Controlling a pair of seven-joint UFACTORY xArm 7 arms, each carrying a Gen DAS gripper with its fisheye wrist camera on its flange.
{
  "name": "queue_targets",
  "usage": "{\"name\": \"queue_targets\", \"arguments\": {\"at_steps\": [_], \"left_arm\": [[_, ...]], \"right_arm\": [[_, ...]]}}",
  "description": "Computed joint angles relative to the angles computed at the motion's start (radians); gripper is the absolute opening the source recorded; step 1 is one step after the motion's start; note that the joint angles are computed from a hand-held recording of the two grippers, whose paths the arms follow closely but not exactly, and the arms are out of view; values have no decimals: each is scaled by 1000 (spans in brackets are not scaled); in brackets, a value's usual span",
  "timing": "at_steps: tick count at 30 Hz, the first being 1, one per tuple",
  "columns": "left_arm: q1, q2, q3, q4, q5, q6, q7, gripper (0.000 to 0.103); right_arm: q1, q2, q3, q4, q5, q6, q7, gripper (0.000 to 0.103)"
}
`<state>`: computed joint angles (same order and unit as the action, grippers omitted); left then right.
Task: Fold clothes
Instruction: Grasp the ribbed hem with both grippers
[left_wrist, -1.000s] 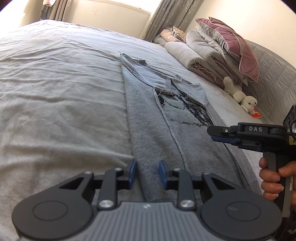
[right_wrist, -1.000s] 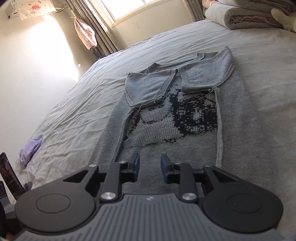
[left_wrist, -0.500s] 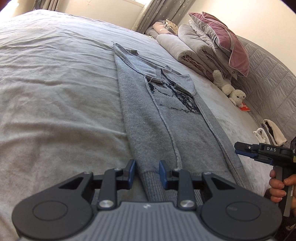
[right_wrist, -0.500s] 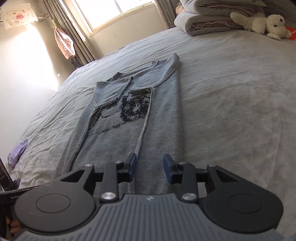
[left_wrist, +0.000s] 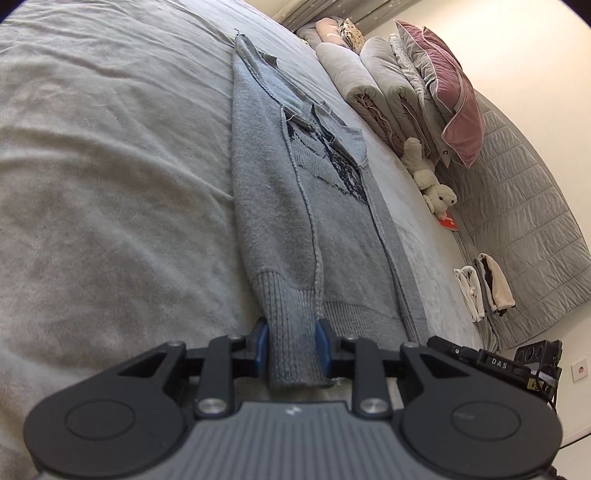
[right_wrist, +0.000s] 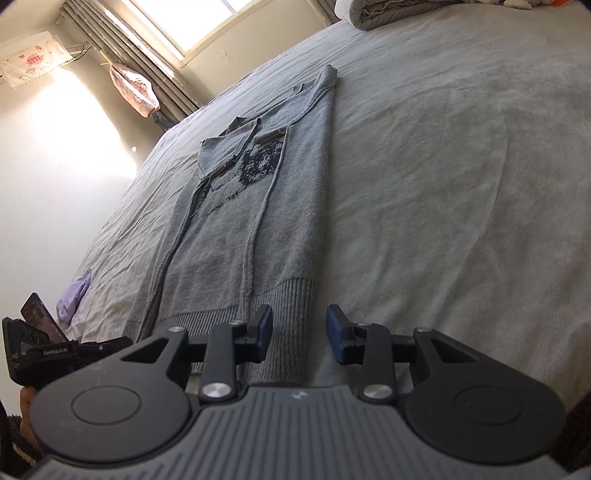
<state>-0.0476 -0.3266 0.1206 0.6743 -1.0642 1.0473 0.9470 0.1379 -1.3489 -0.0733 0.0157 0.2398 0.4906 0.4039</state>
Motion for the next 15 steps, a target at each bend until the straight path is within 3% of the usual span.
{"name": "queue_targets", "arguments": {"at_steps": [5, 11, 15], "left_arm": [[4, 1, 3, 5, 28, 28, -16, 25], [14, 9, -2, 24, 85, 64, -49, 10], [12, 1, -2, 28, 91, 79, -59, 8]], "right_arm": [[24, -68, -43, -28, 33, 41, -13, 36], [27, -69, -100, -18, 75, 81, -58, 15], [16, -66, -103, 5, 99, 122, -75, 11]]}}
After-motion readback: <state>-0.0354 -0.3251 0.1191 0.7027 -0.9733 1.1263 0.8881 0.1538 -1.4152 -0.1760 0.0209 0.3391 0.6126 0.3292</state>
